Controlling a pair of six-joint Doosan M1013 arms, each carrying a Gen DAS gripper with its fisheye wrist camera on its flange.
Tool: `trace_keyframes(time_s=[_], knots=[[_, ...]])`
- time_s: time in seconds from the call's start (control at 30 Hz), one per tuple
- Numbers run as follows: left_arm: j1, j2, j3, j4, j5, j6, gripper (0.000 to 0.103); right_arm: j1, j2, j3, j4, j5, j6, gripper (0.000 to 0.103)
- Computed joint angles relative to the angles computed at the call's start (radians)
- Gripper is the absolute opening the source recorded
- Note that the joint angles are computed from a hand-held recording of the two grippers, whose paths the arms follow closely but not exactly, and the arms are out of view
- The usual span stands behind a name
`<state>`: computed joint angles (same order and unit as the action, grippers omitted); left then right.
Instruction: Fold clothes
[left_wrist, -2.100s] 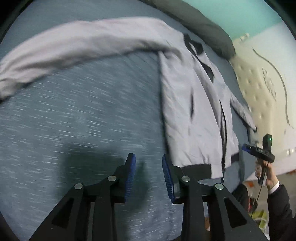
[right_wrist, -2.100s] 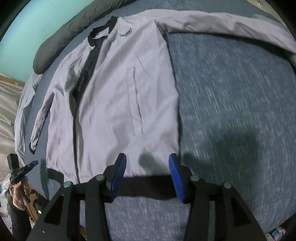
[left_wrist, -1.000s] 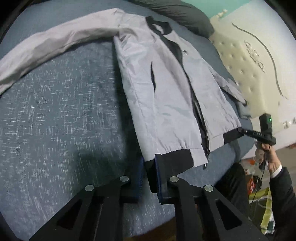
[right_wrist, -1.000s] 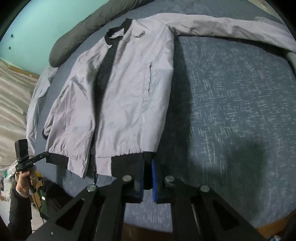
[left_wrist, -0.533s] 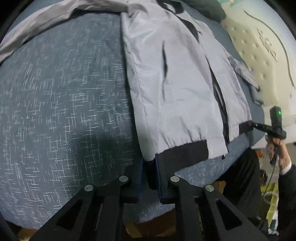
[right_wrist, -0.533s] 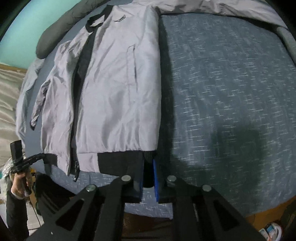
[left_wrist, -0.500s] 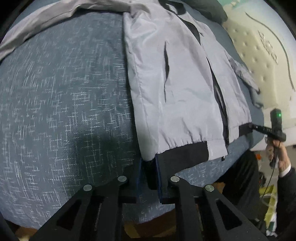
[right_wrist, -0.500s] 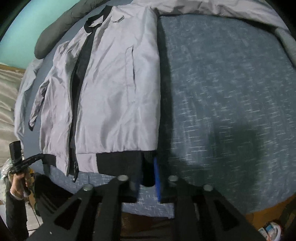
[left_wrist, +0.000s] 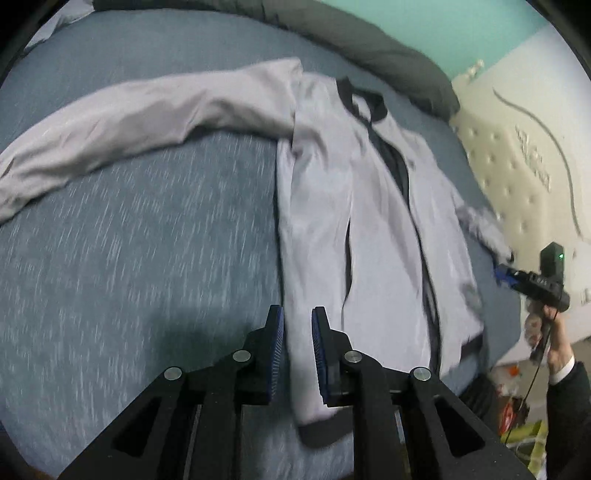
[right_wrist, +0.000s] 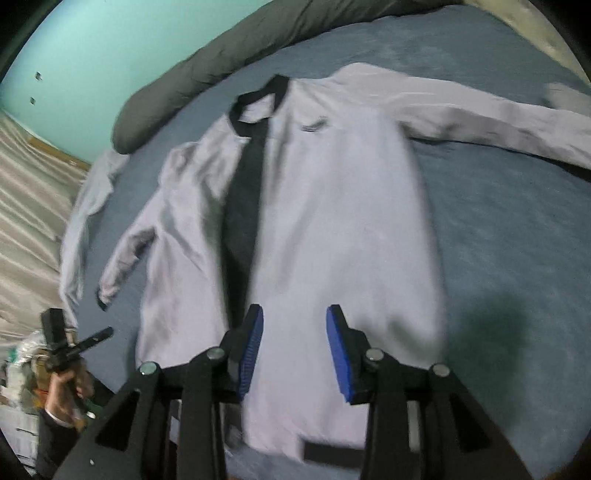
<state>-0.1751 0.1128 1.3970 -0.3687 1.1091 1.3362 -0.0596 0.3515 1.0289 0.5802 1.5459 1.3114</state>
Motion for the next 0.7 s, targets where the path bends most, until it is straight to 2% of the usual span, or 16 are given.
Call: trace_keyframes(time_s=[0.03,0.33,0.43,0.7], knots=[[0.003,0.013,-0.013,-0.001,-0.016,0.004,0.017,0.017,0.011,-0.011,0.01,-0.009,0.008,0.043],[-0.003,0.11,-0.061,0.061,-0.187,-0.051,0.017,0.132,0.164,-0.179,0.065,-0.039,0.085,0.044],[0.004,0.127,-0.054,0.04,-0.237,-0.071,0.017,0.159,0.218,-0.24,0.046,-0.044,0.124,0.048],[0.004,0.139,-0.016,-0.025,-0.337,-0.028,0.017,0.2,0.329,-0.376,0.038,-0.053,0.18,0.049]])
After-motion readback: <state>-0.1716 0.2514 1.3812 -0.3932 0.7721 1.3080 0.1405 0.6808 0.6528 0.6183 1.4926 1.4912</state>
